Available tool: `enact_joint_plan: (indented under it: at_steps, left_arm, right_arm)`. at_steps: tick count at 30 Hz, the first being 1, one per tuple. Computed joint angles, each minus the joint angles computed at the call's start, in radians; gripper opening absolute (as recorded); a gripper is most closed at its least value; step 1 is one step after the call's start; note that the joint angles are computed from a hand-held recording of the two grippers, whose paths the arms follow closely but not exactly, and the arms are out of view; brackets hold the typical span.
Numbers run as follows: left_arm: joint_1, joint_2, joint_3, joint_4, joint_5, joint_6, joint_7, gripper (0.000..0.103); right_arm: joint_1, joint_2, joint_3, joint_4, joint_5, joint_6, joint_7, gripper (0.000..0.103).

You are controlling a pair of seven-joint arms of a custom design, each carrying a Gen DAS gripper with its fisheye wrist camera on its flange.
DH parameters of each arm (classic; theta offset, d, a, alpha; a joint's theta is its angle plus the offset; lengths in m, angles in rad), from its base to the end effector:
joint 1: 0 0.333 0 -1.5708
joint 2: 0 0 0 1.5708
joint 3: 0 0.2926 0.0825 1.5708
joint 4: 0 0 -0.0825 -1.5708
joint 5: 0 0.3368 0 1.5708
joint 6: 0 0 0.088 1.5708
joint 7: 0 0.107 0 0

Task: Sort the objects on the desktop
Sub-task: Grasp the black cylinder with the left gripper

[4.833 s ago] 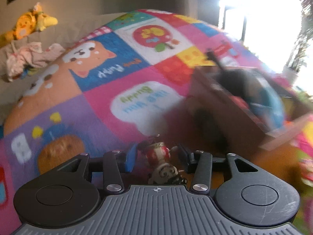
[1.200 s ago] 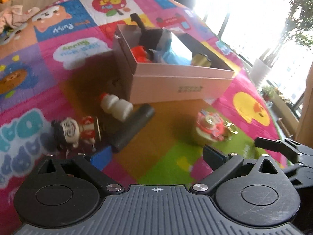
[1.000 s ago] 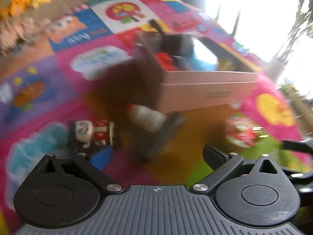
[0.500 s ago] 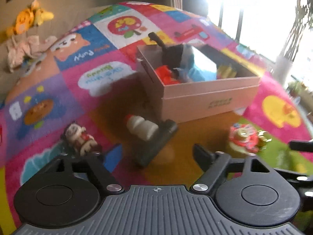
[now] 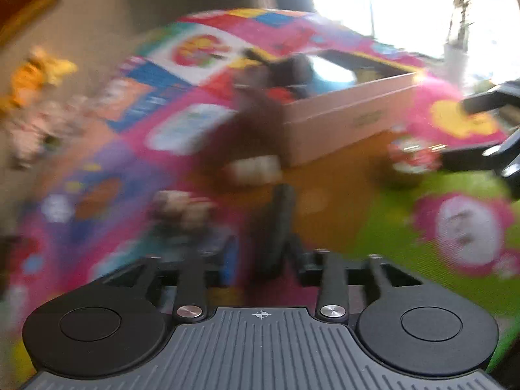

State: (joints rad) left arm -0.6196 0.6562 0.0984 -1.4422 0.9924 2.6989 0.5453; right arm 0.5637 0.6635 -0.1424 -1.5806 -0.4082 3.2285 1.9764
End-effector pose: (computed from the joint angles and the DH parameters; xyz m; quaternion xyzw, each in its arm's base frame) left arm 0.5858 -0.3875 0.3644 -0.5251 0.7354 -0.2498 0.3480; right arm 0.6048 0.3401 0.3749 -0.7625 0.4433 -0.2700 0.3863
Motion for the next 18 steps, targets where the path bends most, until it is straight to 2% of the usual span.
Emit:
enact_joint_plan:
  at_steps: [1,3,4,5,7,8,10,12,15,16,18]
  left_arm:
    - [-0.035,-0.014,0.039,-0.015,0.047,-0.033,-0.055,0.061]
    - [-0.039,-0.038,0.042,-0.036,0.077,-0.081,-0.117,0.061]
    - [-0.021,-0.051,0.027,-0.05,0.072,-0.069,-0.144,0.065]
    - [0.011,-0.062,0.002,-0.064,0.048,-0.035,-0.167,0.074]
    - [0.065,-0.069,-0.041,-0.086,-0.025,0.046,-0.193,0.083]
    - [0.077,-0.063,-0.051,-0.086,-0.055,0.075,-0.191,0.083]
    - [0.057,-0.037,-0.034,-0.06,-0.074,0.088,-0.182,0.083]
    - [0.025,0.008,-0.003,0.001,-0.082,0.039,-0.172,0.083]
    - [0.026,0.06,0.014,0.066,-0.12,0.024,-0.18,0.07]
    - [0.034,0.08,0.013,0.092,-0.141,0.023,-0.164,0.058]
    - [0.022,0.109,0.037,0.131,-0.145,0.022,-0.154,0.047]
  right_arm:
    - [-0.005,0.0,0.01,0.002,-0.002,-0.002,-0.007,0.103]
    - [-0.04,0.001,0.064,0.011,0.001,-0.023,-0.029,0.103]
    - [-0.053,0.001,0.085,0.013,0.003,-0.033,-0.039,0.103]
    - [-0.058,0.002,0.095,0.015,0.004,-0.039,-0.046,0.103]
    - [-0.039,0.004,0.078,0.012,0.003,-0.04,-0.041,0.103]
    - [-0.026,0.006,0.062,0.013,0.002,-0.04,-0.035,0.103]
    - [-0.017,0.014,0.052,0.02,0.001,-0.05,-0.03,0.103]
    - [-0.032,0.02,0.072,0.031,0.003,-0.067,-0.037,0.103]
    - [-0.049,0.027,0.09,0.04,0.007,-0.072,-0.043,0.103]
    - [-0.053,0.028,0.094,0.04,0.009,-0.071,-0.043,0.103]
    - [-0.079,0.041,0.129,0.06,0.018,-0.08,-0.061,0.099]
